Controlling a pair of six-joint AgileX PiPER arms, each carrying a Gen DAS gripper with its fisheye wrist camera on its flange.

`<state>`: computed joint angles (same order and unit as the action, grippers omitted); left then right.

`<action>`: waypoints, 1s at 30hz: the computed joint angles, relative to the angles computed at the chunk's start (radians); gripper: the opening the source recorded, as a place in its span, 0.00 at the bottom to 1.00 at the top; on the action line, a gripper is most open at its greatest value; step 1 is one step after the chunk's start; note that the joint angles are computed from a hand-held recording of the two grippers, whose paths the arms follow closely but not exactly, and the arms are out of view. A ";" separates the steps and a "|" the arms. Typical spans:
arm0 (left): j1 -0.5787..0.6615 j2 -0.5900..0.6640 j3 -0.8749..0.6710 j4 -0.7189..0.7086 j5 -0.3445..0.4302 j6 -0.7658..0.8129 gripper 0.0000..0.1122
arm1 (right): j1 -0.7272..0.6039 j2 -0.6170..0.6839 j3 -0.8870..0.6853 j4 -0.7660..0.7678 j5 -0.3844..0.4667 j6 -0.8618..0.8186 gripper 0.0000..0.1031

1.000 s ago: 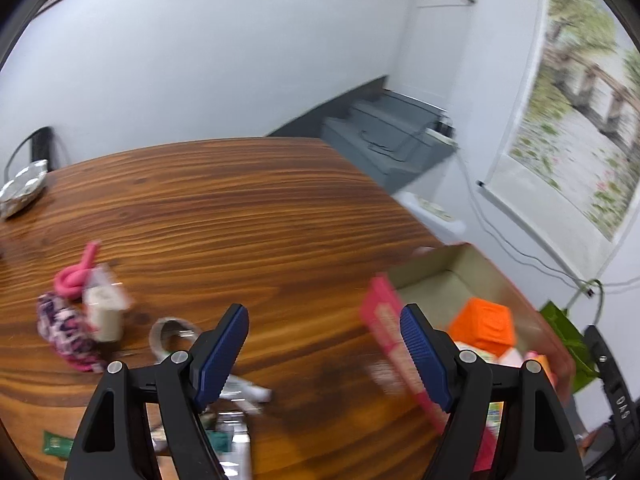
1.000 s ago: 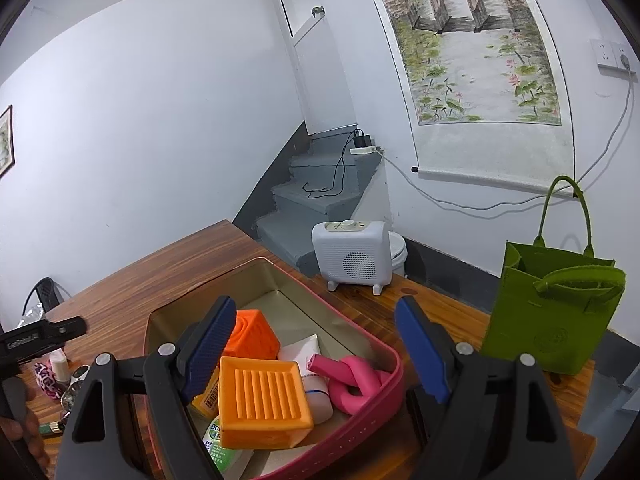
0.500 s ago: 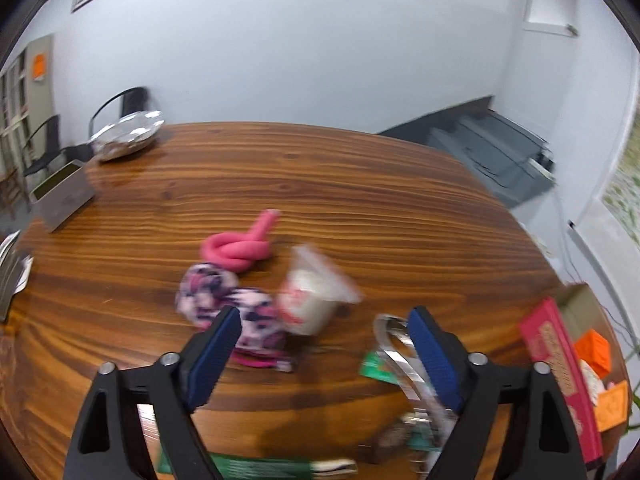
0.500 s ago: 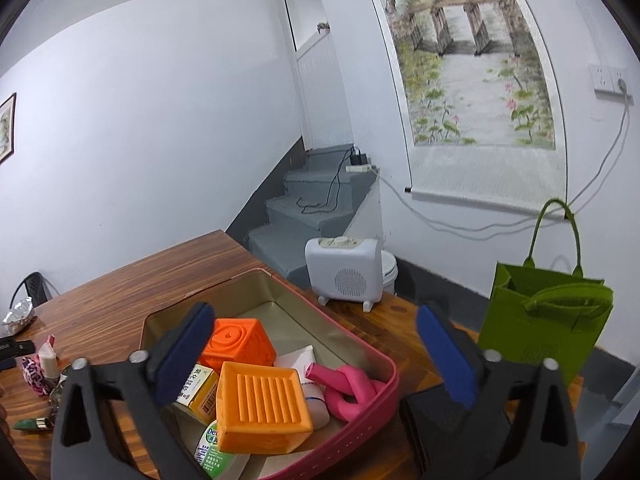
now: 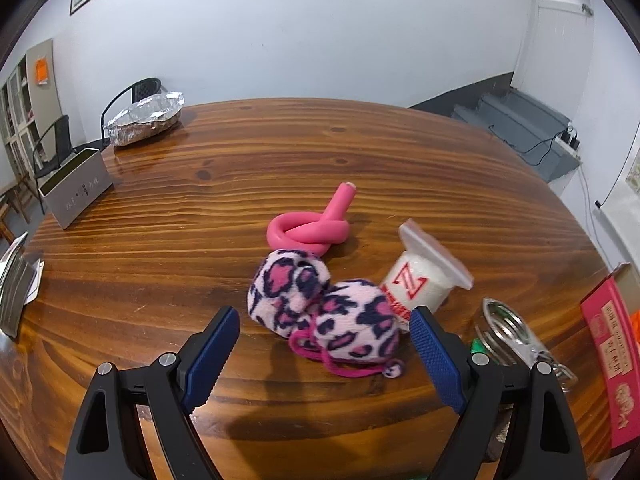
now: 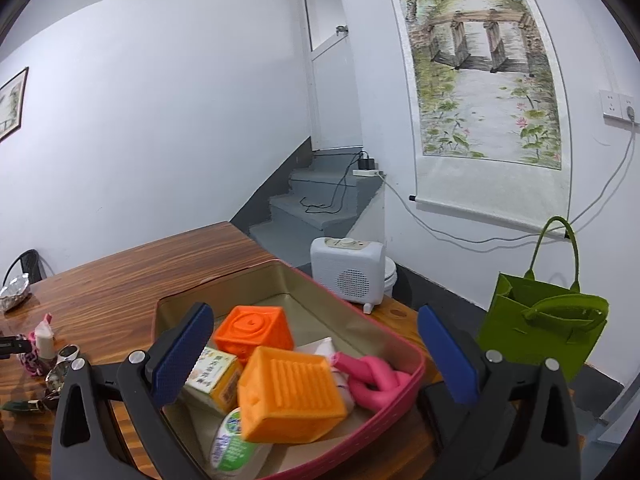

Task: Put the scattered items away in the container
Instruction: 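Grasp the pink leopard plush balls with the left gripper while the right moves to the metal clip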

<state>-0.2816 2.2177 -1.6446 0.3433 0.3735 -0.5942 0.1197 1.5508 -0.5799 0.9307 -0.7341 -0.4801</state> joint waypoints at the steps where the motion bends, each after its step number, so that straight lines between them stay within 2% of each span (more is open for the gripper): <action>1: 0.004 0.009 -0.014 -0.010 0.011 0.017 0.79 | 0.013 0.002 0.000 0.004 -0.004 -0.004 0.99; 6: 0.021 0.054 -0.080 -0.060 0.053 0.114 0.79 | 0.110 0.019 -0.001 0.038 -0.058 -0.052 0.99; 12: 0.045 0.084 -0.126 -0.148 0.070 0.222 0.79 | 0.184 0.042 -0.026 0.024 -0.047 -0.103 0.99; 14: 0.051 0.090 -0.129 -0.175 0.061 0.252 0.79 | 0.188 0.045 -0.046 -0.012 0.009 -0.111 0.99; 17: 0.061 0.091 -0.125 -0.218 0.044 0.291 0.79 | 0.177 0.042 -0.092 -0.109 0.147 -0.111 0.99; 19: 0.066 0.091 -0.121 -0.242 0.033 0.312 0.72 | 0.172 0.050 -0.133 -0.189 0.242 -0.093 0.99; 23: 0.076 0.087 -0.112 -0.297 0.020 0.362 0.64 | 0.173 0.086 -0.213 -0.301 0.367 -0.041 0.99; 30: 0.091 0.059 -0.074 -0.389 -0.005 0.418 0.61 | 0.134 0.146 -0.307 -0.561 0.529 0.225 0.99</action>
